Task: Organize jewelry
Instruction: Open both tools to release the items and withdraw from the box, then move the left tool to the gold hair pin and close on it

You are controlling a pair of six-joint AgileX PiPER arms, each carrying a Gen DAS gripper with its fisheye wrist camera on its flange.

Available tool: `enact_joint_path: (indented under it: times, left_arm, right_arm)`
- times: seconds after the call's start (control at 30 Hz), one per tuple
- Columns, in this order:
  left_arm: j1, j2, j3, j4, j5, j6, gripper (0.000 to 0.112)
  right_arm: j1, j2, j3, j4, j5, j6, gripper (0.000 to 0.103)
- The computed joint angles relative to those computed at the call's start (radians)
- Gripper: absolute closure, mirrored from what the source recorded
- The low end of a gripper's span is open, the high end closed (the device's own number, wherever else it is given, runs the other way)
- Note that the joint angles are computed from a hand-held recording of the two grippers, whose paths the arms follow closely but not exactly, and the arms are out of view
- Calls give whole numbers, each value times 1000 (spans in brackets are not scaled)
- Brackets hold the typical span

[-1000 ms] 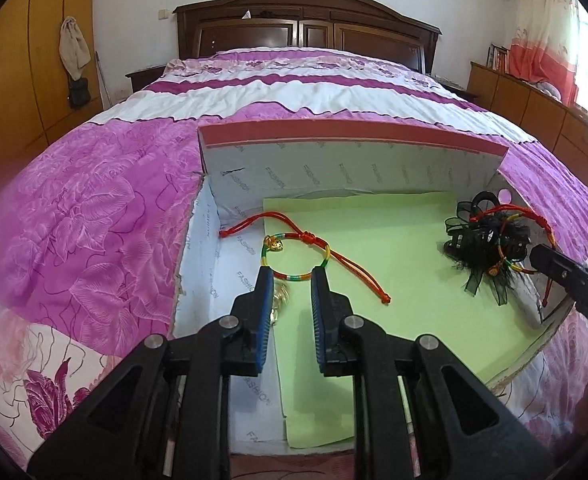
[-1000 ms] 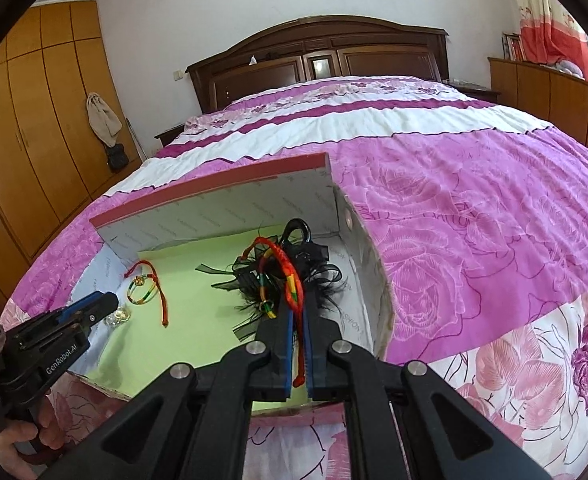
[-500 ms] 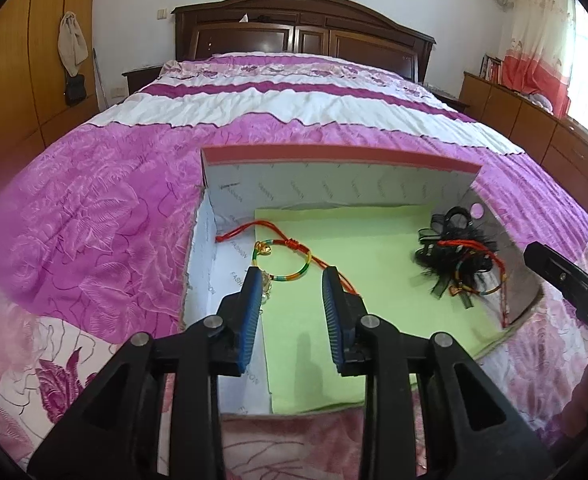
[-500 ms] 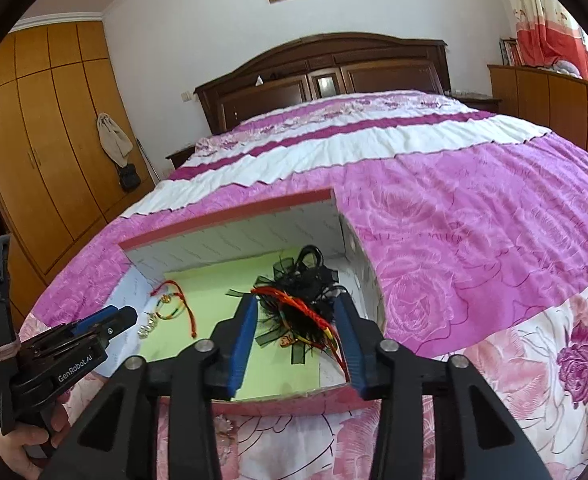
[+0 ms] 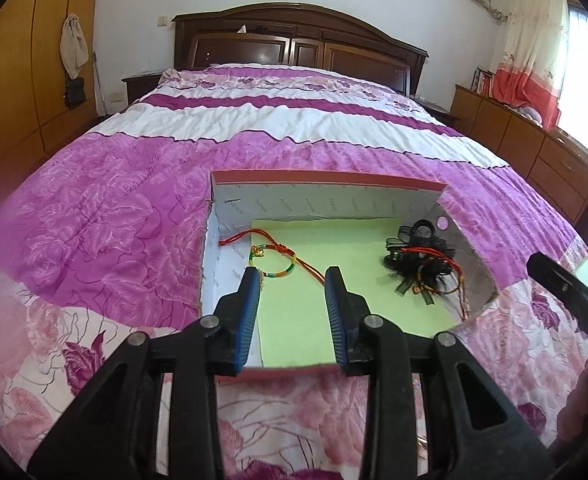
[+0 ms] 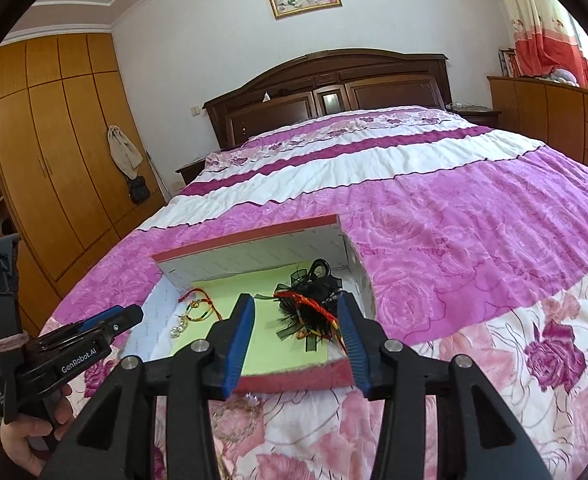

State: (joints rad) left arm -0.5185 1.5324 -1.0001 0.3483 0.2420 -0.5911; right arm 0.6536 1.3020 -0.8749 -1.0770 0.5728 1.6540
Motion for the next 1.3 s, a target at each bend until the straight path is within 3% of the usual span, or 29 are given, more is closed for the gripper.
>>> enact_joint_path:
  times: [0.63, 0.93, 1.3]
  left_arm:
    - [-73, -122, 90, -225, 78, 191, 85]
    - [-120, -86, 99, -329, 112, 255, 85]
    - [-207, -25, 70, -304, 168, 189, 85]
  right_arm:
    - [224, -212, 117, 121, 267, 6, 56]
    - [266, -256, 191, 140, 285, 57, 56]
    - [251, -323, 285, 166, 263, 98, 54]
